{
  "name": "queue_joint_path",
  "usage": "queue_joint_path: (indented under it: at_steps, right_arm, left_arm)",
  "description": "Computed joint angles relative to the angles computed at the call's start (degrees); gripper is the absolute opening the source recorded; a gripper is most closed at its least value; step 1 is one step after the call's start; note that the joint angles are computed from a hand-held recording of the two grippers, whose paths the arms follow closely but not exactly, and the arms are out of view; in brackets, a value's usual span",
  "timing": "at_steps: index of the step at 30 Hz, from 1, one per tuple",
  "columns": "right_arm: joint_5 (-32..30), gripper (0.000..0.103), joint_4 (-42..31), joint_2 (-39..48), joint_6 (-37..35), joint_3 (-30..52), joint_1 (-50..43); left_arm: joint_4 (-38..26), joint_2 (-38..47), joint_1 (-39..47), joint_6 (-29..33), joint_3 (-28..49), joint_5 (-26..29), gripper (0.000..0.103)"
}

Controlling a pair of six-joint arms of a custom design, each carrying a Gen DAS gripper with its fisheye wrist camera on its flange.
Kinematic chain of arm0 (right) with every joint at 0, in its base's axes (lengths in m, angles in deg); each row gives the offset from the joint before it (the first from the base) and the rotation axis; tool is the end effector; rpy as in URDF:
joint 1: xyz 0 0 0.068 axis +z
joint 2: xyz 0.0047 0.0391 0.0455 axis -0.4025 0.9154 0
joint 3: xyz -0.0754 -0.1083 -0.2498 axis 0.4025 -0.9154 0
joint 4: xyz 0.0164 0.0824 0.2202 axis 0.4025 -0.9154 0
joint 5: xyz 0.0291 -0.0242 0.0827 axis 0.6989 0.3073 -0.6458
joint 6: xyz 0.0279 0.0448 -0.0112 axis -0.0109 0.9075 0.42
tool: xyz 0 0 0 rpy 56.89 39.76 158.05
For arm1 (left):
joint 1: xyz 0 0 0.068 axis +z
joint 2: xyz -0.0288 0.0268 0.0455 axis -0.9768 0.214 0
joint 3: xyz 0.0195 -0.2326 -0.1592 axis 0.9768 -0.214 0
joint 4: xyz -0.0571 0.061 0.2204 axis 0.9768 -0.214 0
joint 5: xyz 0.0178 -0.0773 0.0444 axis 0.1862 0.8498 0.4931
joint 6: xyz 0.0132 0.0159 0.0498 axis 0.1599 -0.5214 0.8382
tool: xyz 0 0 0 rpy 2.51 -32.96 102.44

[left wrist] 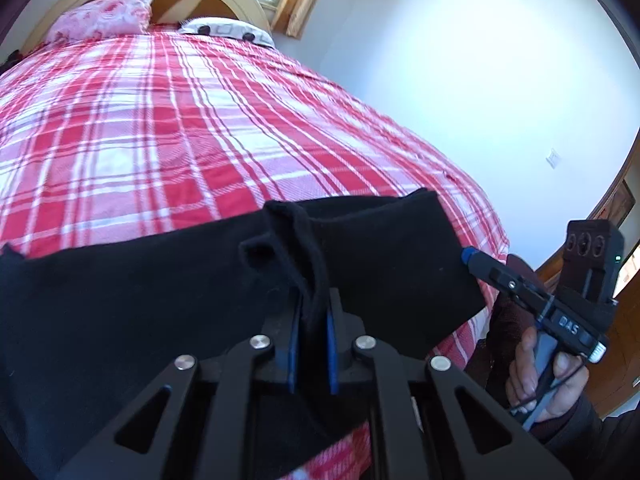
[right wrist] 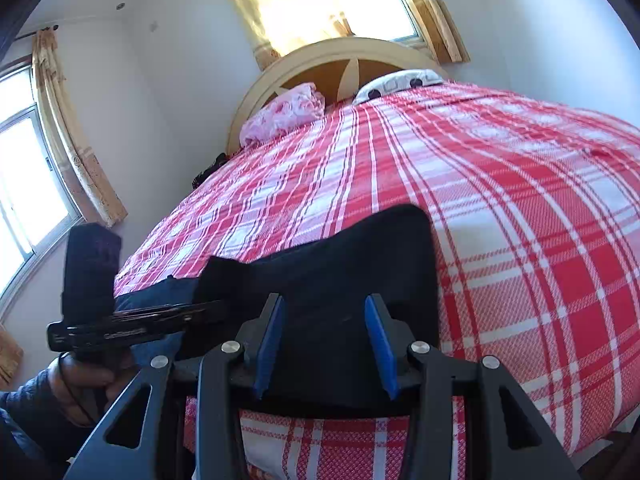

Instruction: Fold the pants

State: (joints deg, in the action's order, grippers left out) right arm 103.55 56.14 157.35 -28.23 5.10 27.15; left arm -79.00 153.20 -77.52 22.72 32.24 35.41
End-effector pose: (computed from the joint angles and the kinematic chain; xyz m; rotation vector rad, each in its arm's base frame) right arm 0.1183 0.1044 0.0989 0.5495 2.0198 0.1894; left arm 0.3280 -0.0269 0.1071 1.0185 2.2562 -1.0132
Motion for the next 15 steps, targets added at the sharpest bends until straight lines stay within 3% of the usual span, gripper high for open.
queue_joint_path:
  at_steps: [3,6,12,15]
  right_arm:
    - [1.63,0.044,1.40,0.57,0.07,-0.11,1.50]
    - [1.36,0.045,3.24,1.98,-1.52,0.40,1.32]
    - [-3.34,0.046,2.39,7.04,-4.75,4.31,-0.92]
    - [-6.16,0.047,3.56,10.61,-5.96,5.55,-2.80]
  left_arm:
    - [-2.84,0.34,3.45,1.91,1.18,1.29,0.012]
    - [-1.87,1.31,5.19,0.62,2.64,0.72,0.012]
    - [-3.83,6.42,6.16,-1.12,7.89,-0.89,0.012]
    - [0.17,5.72,5.49,-1.29,4.97,-2.20,0.012]
